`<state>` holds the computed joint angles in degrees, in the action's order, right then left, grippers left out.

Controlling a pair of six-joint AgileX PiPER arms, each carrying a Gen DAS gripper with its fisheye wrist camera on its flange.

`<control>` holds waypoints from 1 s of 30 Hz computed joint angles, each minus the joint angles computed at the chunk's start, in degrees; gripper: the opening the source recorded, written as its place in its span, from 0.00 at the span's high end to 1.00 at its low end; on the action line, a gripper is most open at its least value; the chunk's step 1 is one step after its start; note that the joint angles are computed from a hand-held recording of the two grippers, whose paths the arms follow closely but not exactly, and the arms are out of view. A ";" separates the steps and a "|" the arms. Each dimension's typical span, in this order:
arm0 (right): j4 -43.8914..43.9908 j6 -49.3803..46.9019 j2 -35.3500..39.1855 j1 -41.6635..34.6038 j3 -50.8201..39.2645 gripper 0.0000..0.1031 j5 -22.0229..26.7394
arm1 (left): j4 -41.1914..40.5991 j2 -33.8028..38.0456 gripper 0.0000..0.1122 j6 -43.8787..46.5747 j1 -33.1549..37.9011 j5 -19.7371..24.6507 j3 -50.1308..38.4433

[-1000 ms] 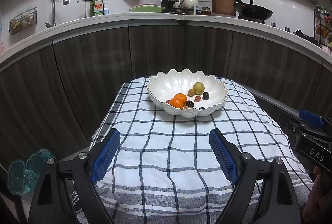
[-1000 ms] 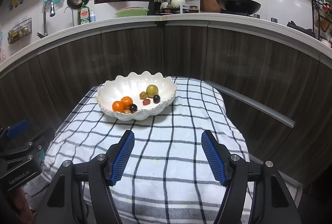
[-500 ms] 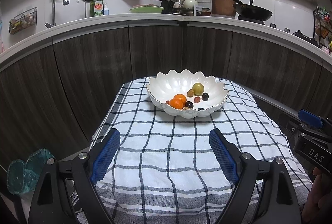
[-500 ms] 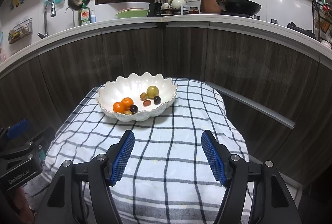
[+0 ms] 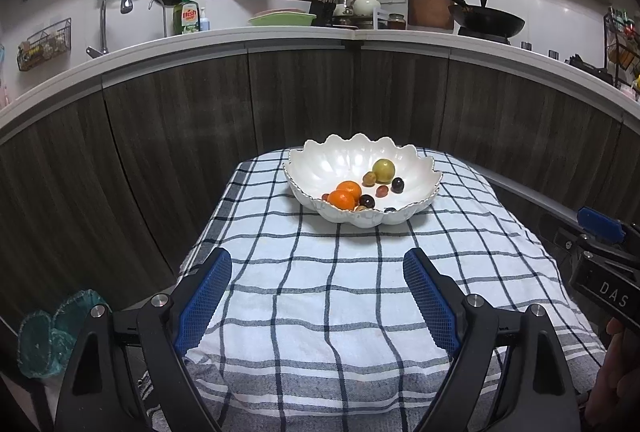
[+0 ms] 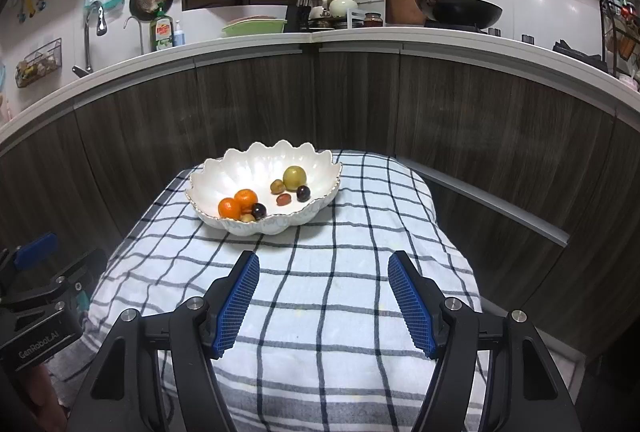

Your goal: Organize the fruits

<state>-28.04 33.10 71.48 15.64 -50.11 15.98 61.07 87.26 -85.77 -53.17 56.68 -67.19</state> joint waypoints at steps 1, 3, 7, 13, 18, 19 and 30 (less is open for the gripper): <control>0.01 -0.01 0.03 -0.06 0.05 0.34 -0.16 | 0.09 -0.05 0.22 0.01 -0.05 0.01 0.01; -0.11 0.23 -0.03 0.06 0.15 0.34 -0.27 | 0.60 0.01 0.22 -0.06 -0.25 0.43 0.02; -0.93 1.26 0.05 0.16 0.14 0.34 -0.28 | 1.05 0.03 0.22 -0.21 -0.61 1.08 0.18; -0.70 0.98 0.07 0.03 0.18 0.34 -0.41 | 0.92 -0.15 0.22 0.00 -0.23 0.48 0.34; -0.76 1.14 0.05 0.07 0.23 0.34 -0.43 | 0.34 -0.19 0.22 0.43 0.08 -0.05 0.38; -1.15 1.58 0.05 0.18 0.24 0.34 -0.36 | 0.25 -0.13 0.22 0.40 0.09 -0.12 0.37; -0.83 1.30 0.07 0.19 0.13 0.34 -0.24 | -1.13 -0.05 0.22 1.41 0.78 -1.06 0.21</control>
